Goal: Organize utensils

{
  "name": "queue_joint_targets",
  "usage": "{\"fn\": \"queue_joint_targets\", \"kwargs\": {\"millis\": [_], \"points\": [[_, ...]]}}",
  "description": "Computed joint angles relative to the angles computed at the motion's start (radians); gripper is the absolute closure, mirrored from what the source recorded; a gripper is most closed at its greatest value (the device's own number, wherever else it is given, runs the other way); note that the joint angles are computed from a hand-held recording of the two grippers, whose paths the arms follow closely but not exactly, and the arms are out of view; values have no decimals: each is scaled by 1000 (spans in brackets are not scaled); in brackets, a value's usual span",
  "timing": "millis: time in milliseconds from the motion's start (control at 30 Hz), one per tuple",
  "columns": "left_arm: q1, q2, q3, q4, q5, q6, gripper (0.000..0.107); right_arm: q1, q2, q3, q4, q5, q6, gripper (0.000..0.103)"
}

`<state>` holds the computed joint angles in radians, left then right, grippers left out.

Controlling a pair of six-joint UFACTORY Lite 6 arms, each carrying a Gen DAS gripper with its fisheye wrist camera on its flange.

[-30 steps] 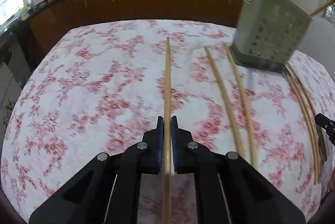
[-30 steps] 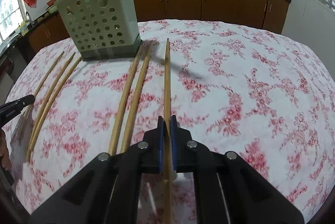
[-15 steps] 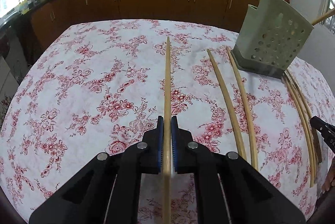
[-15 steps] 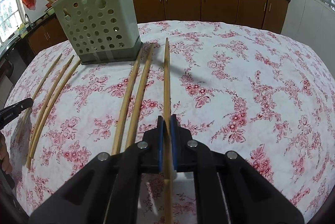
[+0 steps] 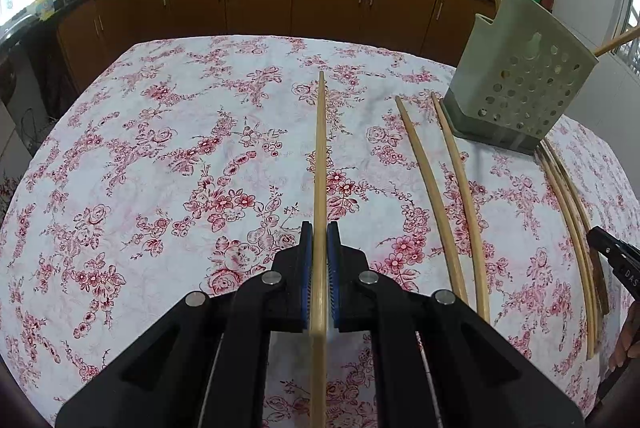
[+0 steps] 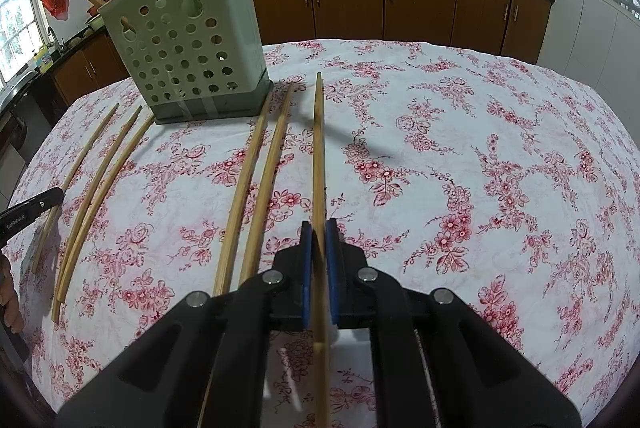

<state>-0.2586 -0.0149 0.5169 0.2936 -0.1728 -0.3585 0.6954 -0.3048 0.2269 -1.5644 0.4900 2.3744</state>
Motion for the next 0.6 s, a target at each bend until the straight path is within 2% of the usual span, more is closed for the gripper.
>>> {"fn": "queue_joint_targets", "kwargs": {"millis": [600], "points": [[-3, 1, 0, -27, 0, 25, 98, -2, 0, -1, -7, -2, 5, 94]]}}
